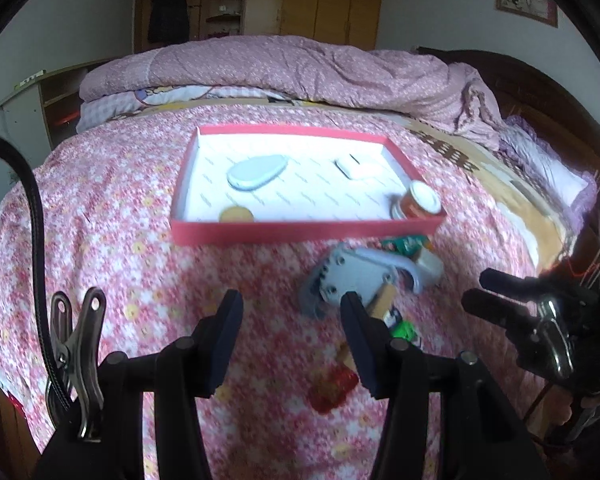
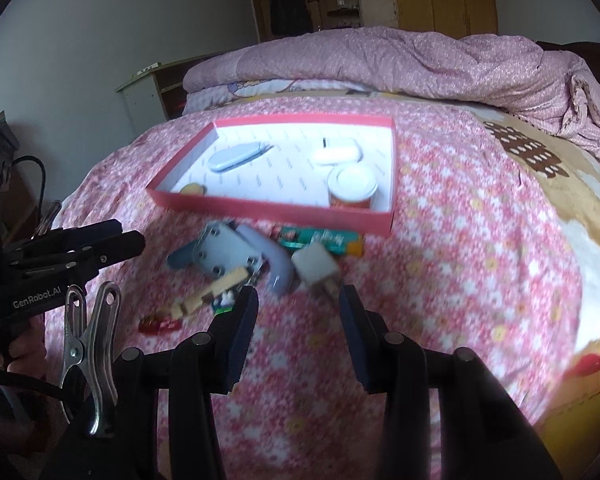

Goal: Organize rigid objects
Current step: 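Move both grippers back toward the object pile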

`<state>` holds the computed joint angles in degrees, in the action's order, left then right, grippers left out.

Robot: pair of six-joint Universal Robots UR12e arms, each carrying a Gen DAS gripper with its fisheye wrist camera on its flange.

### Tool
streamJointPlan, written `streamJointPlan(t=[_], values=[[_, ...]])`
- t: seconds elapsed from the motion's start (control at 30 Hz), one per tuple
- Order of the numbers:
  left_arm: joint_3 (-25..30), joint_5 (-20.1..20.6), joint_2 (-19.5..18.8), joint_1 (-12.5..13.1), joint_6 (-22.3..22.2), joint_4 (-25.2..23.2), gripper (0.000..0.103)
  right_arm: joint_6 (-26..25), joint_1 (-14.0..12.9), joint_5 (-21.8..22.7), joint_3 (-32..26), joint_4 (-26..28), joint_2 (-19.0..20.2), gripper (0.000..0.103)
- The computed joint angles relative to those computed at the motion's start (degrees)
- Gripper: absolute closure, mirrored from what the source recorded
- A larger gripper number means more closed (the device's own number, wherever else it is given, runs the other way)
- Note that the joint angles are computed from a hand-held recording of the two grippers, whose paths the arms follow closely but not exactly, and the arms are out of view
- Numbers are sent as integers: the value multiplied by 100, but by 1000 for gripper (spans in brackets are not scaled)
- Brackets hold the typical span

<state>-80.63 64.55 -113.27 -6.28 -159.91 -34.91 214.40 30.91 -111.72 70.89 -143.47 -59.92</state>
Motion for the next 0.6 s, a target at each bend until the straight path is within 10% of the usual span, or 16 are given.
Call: streamJointPlan(t=[0.6], values=[[-412,16,171,-22,705,-353,50,225,77,265,154,191,14,60]])
